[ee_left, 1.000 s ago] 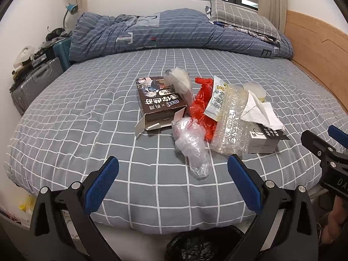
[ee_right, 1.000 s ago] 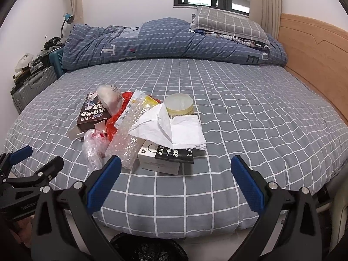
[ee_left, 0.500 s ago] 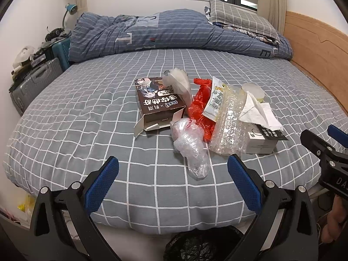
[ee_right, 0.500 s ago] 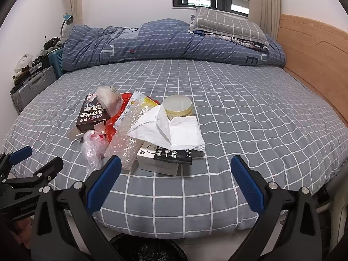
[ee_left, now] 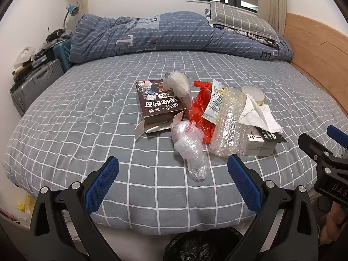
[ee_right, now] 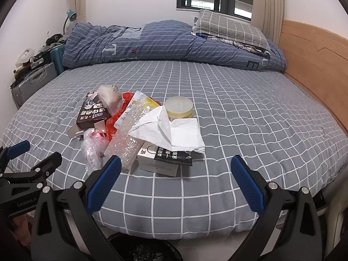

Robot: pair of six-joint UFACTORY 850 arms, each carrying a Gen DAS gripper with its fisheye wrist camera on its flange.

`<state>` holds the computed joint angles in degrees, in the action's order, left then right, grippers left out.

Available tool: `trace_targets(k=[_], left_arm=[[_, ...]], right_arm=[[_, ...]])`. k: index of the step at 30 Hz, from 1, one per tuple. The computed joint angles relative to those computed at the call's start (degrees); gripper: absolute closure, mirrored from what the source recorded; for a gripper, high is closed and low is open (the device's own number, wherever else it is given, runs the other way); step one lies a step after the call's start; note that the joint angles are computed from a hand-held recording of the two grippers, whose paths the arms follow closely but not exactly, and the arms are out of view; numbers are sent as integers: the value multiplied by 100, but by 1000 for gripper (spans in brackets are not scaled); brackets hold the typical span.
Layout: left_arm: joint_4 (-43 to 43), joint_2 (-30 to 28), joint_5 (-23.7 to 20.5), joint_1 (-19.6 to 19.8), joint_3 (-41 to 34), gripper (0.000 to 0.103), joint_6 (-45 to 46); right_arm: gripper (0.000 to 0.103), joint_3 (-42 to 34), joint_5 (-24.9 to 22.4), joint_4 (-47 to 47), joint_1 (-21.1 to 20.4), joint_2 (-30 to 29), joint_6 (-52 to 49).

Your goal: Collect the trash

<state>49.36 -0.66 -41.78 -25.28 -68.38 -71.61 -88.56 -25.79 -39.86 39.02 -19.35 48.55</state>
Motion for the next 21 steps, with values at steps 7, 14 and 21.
trace_targets(k=[7,14,21], left_arm=[[-8,4,-33,-3,-7,5,12],[-18,29,-42,16,5,5,43],[-22,37,-57,31,4,5,65]], right_arm=[[7,-1,-3,-24,6,-5,26],[7,-3,-8,-24,5,-8,16],[7,1,0,-23,3,-9,26]])
